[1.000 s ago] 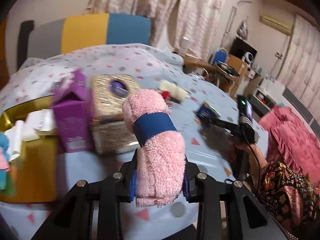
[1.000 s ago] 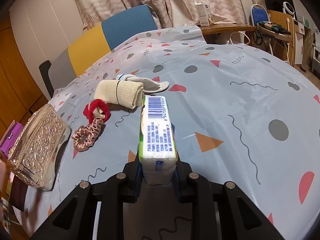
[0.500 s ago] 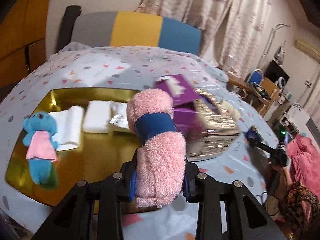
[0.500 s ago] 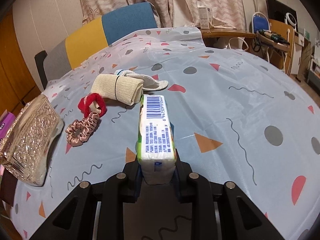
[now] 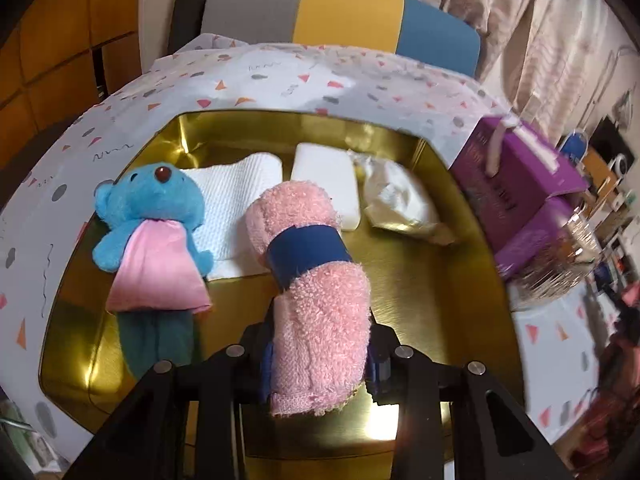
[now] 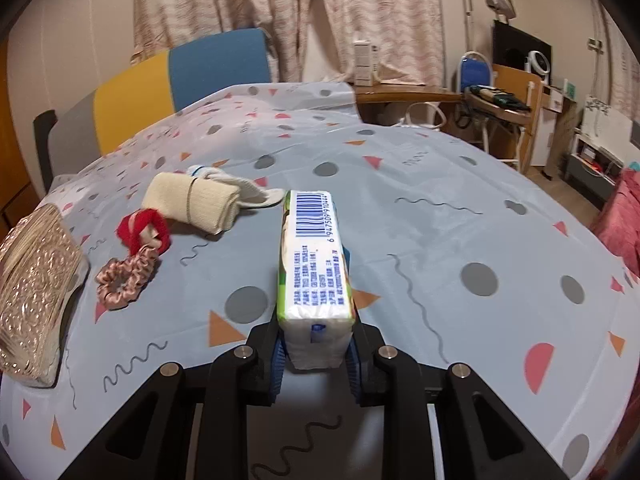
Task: Organize soft objects
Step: 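Lower the pink towel roll into the gold tin beside the bear and open the left tool, then carry the white soap bar with the right tool into the gold tin and release it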
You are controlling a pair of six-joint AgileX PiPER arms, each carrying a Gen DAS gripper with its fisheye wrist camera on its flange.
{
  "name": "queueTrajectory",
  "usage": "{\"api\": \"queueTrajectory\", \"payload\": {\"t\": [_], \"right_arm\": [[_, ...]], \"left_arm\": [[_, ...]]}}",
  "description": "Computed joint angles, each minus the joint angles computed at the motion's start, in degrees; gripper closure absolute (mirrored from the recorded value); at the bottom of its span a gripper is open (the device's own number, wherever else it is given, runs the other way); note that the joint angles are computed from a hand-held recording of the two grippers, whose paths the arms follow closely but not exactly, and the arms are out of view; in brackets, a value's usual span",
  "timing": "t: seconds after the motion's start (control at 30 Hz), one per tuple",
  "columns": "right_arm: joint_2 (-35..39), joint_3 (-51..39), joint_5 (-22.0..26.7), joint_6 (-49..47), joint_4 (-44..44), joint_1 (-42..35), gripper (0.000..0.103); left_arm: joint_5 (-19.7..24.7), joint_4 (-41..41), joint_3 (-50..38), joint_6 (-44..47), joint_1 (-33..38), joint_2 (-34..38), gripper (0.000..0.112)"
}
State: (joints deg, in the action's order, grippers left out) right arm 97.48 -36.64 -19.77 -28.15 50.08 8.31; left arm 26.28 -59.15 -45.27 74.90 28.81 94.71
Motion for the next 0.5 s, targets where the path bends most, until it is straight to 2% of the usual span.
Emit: {"api": "queueTrajectory", "payload": {"t": [0.1, 0.2, 0.27, 0.33, 0.5], "right_arm": [[-0.4, 0.1, -2.7, -6.3, 8.2, 1.5, 0.079], [-1.1, 0.3, -7.1, -13.2, 18.2, 4.1, 0.079], [-2.0, 0.6, -9.2, -15.5, 22.4, 5.5, 0.079], [-3.5, 1.3, -10.5, -17.3, 25.2, 6.9, 0.079], [-9.8, 2.6, -11.2, -23.7, 32.4, 12.5, 0.079]], "left_arm": [[-3.8, -2.6, 1.7, 4.6, -0.6, -0.2, 0.074], [-5.1, -3.5, 2.5, 5.0, 0.0, -0.1, 0.066], [-4.5, -5.5, 3.3, 6.8, 1.2, -0.5, 0.063], [-5.2, -8.0, 4.8, 9.2, 1.7, -1.9, 0.046], [-0.4, -15.0, 8.4, 16.8, 5.9, -5.6, 0.038]]}}
